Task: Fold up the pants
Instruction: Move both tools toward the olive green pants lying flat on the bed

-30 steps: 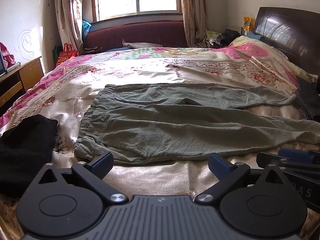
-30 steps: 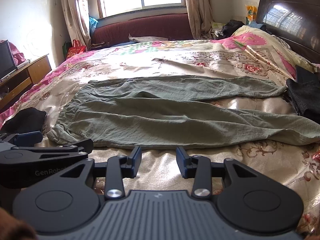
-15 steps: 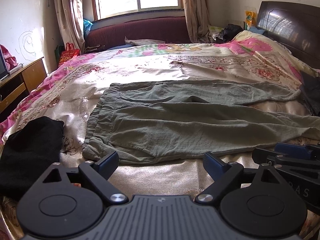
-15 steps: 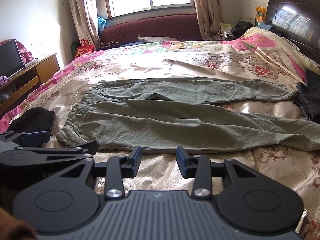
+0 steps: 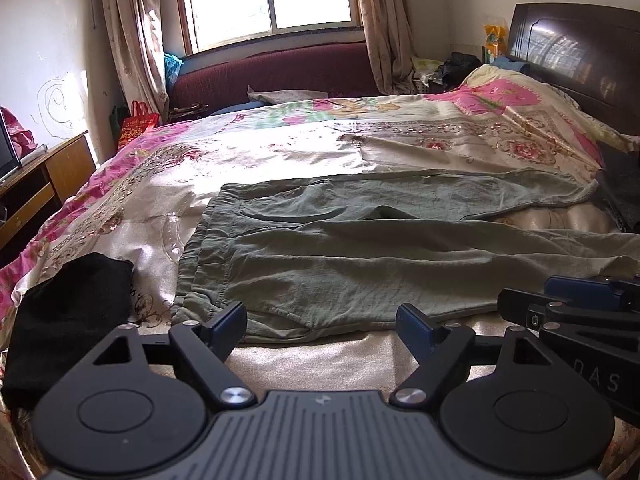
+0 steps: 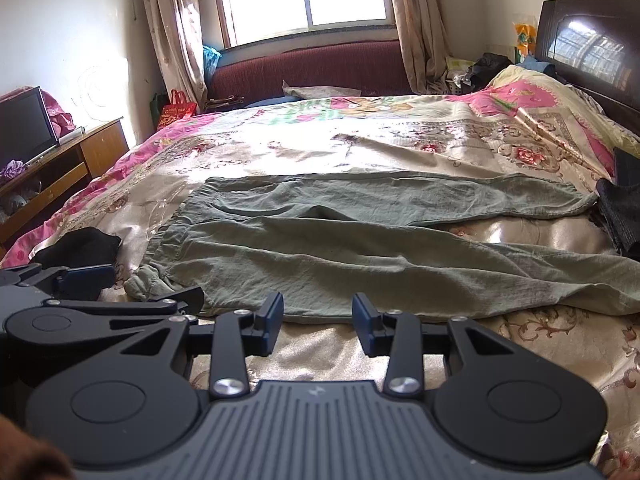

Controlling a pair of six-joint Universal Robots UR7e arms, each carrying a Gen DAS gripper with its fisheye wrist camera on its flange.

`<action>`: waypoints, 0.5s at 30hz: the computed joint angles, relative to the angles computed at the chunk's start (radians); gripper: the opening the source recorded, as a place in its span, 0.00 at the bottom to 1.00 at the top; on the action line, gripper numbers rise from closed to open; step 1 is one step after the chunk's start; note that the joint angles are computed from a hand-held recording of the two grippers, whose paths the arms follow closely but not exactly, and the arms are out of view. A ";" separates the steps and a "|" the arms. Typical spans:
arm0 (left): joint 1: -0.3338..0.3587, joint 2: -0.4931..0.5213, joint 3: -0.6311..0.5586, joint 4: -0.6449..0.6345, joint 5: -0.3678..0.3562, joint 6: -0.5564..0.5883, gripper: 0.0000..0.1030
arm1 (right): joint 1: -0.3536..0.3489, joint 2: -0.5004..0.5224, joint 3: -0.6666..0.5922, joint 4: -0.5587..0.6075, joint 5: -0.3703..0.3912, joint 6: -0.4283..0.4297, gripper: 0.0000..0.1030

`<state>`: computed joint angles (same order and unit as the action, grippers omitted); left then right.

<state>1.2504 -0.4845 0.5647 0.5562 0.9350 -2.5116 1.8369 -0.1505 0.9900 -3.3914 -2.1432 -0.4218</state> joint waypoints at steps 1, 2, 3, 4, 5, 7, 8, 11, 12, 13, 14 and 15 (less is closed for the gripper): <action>0.001 0.011 -0.022 0.017 0.003 -0.005 0.90 | 0.000 0.002 -0.006 0.005 -0.003 0.001 0.38; 0.003 0.020 -0.040 0.029 0.006 -0.008 0.90 | -0.001 0.005 -0.013 0.012 -0.005 0.004 0.38; 0.005 0.032 -0.063 0.044 0.008 -0.009 0.90 | -0.001 0.007 -0.018 0.017 -0.006 0.006 0.38; 0.006 0.040 -0.077 0.048 0.009 -0.012 0.90 | -0.002 0.010 -0.024 0.023 -0.007 0.006 0.38; 0.009 0.045 -0.081 0.040 0.009 -0.035 0.89 | -0.003 0.013 -0.029 0.029 -0.007 0.002 0.38; 0.015 0.097 -0.180 0.126 0.018 -0.086 0.83 | -0.005 0.023 -0.041 0.038 -0.018 -0.012 0.38; 0.017 0.126 -0.235 0.169 0.019 -0.074 0.83 | -0.006 0.026 -0.045 0.046 -0.022 -0.013 0.38; 0.015 0.106 -0.184 0.113 0.009 0.005 0.84 | -0.012 0.028 -0.047 0.064 -0.020 0.000 0.38; 0.013 0.105 -0.174 0.095 0.002 0.015 0.83 | -0.013 0.033 -0.052 0.064 -0.027 0.006 0.38; 0.013 0.117 -0.191 0.103 -0.002 0.014 0.83 | -0.015 0.034 -0.055 0.066 -0.033 0.013 0.38; 0.013 0.141 -0.234 0.131 -0.003 0.010 0.83 | -0.017 0.030 -0.052 0.070 -0.035 0.020 0.38; 0.013 0.176 -0.300 0.176 -0.002 0.007 0.83 | -0.021 0.022 -0.043 0.074 -0.032 0.030 0.38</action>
